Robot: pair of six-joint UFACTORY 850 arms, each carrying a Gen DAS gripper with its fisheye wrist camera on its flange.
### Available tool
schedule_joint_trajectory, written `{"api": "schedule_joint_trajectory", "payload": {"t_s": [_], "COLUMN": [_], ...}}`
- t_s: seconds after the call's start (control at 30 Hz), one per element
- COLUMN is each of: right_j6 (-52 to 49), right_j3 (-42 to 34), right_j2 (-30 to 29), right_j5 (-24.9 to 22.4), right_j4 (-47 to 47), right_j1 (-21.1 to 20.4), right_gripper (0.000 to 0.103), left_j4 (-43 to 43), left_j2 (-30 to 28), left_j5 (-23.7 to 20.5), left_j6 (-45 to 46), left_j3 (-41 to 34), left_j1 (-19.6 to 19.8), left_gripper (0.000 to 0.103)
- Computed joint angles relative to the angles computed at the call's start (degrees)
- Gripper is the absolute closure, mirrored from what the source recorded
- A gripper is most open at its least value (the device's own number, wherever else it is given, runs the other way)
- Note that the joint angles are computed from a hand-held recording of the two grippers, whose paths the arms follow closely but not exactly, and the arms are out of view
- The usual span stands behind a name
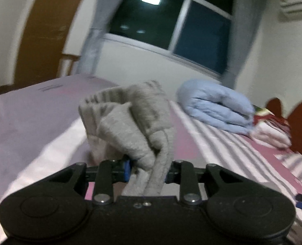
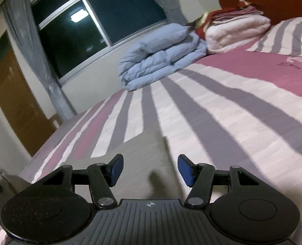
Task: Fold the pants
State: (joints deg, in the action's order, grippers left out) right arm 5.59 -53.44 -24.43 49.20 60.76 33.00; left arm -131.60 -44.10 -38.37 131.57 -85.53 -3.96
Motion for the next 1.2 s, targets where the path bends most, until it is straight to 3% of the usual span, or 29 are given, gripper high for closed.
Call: {"api": "schedule_joint_trajectory", "payload": {"t_s": [0.2, 0.33, 0.43, 0.63, 0.73, 0.77, 0.8, 1.2], "right_j6": [3.9, 7.3, 8.6, 11.7, 12.7, 12.6, 12.8, 10.4], "right_j3": [4.8, 7.2, 8.9, 12.8, 13.8, 13.9, 14.0, 12.2], "right_j2": [3.9, 5.3, 6.5, 9.3, 9.8, 9.8, 9.8, 8.9], "right_j5": [-2.4, -2.9, -2.7, -2.1, -2.0, -1.9, -2.0, -1.6], "right_j4": [-2.9, -4.3, -4.7, -4.8, -5.4, -5.0, -4.8, -5.8], "right_j1": [-1.8, -3.1, -4.0, -4.5, -4.7, -4.6, -4.5, -2.4], "right_gripper": [0.042, 0.041, 0.041, 0.039, 0.038, 0.038, 0.038, 0.037], "left_j4": [0.1, 4.6, 6.8, -1.6, -7.6, -4.8, -2.9, -6.8], "left_j2": [1.9, 1.8, 0.7, -0.4, 0.2, 0.4, -0.2, 4.1], "left_j5": [-1.1, -2.3, 0.5, 7.4, 9.5, 8.1, 7.4, 3.8], "left_j6": [4.6, 4.1, 5.7, 18.4, 24.3, 21.4, 18.2, 21.7], "left_j3": [2.1, 2.3, 1.7, 4.0, 5.6, 6.1, 5.1, 10.2], "left_j1": [-6.0, -10.7, -14.6, -20.9, -22.2, -21.8, -21.9, -20.3], "left_gripper": [0.085, 0.085, 0.085, 0.084, 0.065, 0.031, 0.008, 0.012]}}
